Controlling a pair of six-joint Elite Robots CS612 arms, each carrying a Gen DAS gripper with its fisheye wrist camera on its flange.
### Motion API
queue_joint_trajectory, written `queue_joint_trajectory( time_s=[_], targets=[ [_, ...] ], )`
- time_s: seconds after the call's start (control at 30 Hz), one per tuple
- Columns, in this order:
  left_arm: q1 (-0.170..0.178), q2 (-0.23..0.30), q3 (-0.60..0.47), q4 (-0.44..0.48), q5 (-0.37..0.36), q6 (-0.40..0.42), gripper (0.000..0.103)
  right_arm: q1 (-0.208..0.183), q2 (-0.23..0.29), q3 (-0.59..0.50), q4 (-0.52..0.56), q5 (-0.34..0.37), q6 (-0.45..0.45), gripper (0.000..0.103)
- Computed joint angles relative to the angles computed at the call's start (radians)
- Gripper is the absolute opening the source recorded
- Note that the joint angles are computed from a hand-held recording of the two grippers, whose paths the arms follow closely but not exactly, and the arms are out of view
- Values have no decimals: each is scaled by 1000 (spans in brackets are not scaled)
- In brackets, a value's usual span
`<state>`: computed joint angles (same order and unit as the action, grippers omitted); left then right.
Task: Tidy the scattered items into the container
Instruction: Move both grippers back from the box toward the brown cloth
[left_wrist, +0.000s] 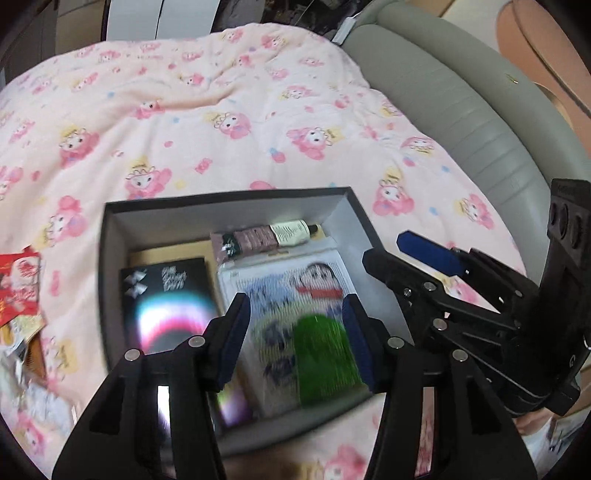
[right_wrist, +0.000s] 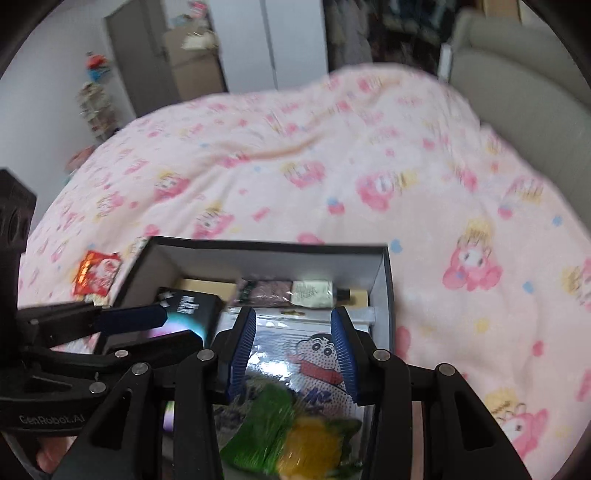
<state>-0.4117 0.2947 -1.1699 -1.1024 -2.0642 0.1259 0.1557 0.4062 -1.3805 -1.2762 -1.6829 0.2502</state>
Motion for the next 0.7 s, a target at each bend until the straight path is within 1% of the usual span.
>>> queue_joint_trajectory(
  time_s=[0.07,0.2,0.27,0.37,0.43,0.57,0.63,0.7],
  targets=[
    [9,11,-46,16,-16,2,53,14,7,-33,-4,-2,-8,38],
    [21,29,-127,65,-53,28,53,35,27,-100,24,26,38,39],
    [26,42,-174,102,-56,49,53,47,41,-134,38,34,52,39],
    [34,67,-237,153,-61,64,53,67,57,-168,52,28,68,39],
    [43,82,-272,189,-64,73,53,75,69,-184,55,48,71,39],
    [54,111,-327,239,-8,76,54,82,92,-199,86,138,78,39],
    [64,120,-335,257,11,58,54,90,100,-199,105,168,74,39],
    [76,131,-342,264,47,24,54,96,108,-194,124,203,73,39]
  ],
)
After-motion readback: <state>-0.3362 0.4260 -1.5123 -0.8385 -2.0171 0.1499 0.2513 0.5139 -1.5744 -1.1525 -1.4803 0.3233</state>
